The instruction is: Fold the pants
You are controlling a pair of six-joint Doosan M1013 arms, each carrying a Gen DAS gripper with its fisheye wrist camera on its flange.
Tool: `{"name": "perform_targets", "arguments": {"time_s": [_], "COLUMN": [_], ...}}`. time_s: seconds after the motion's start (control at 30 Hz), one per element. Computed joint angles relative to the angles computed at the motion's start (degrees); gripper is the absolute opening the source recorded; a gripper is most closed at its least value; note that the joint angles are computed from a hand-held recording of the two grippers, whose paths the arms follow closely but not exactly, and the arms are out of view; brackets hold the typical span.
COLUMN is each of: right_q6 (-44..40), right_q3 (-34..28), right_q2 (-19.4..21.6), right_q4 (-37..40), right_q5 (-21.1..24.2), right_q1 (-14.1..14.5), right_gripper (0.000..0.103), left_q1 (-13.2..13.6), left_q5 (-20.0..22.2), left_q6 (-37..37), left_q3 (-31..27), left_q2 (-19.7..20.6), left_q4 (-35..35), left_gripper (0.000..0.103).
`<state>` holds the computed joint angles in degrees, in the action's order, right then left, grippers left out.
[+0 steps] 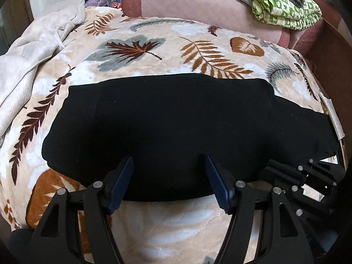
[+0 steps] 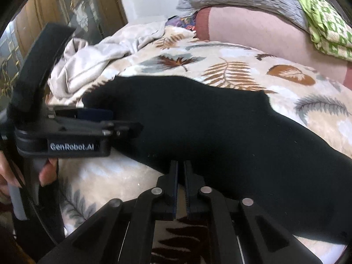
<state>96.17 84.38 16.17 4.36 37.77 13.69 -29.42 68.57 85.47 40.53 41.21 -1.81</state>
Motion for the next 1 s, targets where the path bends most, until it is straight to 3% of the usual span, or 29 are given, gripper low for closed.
{"name": "perform_targets", "arguments": {"time_s": [0.07, 0.13, 0.2, 0.4, 0.53, 0.6, 0.9, 1.0], "right_q6": [2.3, 3.7, 6.9, 14.7, 20.4, 22.2, 29.2, 30.5], "right_q3": [1.4, 2.6, 3.9, 6.0, 7.7, 9.1, 14.0, 15.9], "right_q2": [-1.4, -2.7, -4.1, -6.7, -8.5, -9.8, -15.1, -16.6], "right_q4": [0.2, 1.4, -0.5, -6.6, -10.2, -10.0, -15.2, -16.0], "right_q5": [-2.0, -3.6, -4.1, -2.1, -0.7, -1.3, 0.8, 1.6], "right_q1": [-0.5, -1.2, -1.8, -3.5, -5.1, -6.2, -9.9, -11.0], "right_gripper": [0.012, 0.032, 0.04, 0.041, 0.055, 0.055, 0.06, 0.06], "left_q1": [0.1, -0.1, -0.3, -1.3, -2.0, -2.3, -4.2, -5.0], "left_q5": [-0.1, -0.5, -1.2, -1.4, -0.4, 0.6, 7.7, 12.6], "left_q6": [0.4, 0.7, 1.2, 3.0, 4.9, 5.5, 9.0, 10.4], "left_q3": [-0.2, -0.3, -0.4, -2.1, -4.2, -5.6, -16.1, -23.8], "left_q2": [-0.2, -0.3, -0.5, 0.3, 1.5, 2.3, 8.1, 12.1], "left_q4": [-1.0, -1.0, -1.1, -3.2, -6.0, -7.6, -12.7, -15.5], "left_gripper": [0.067, 0.067, 0.067, 0.067, 0.069, 0.073, 0.077, 0.078]}}
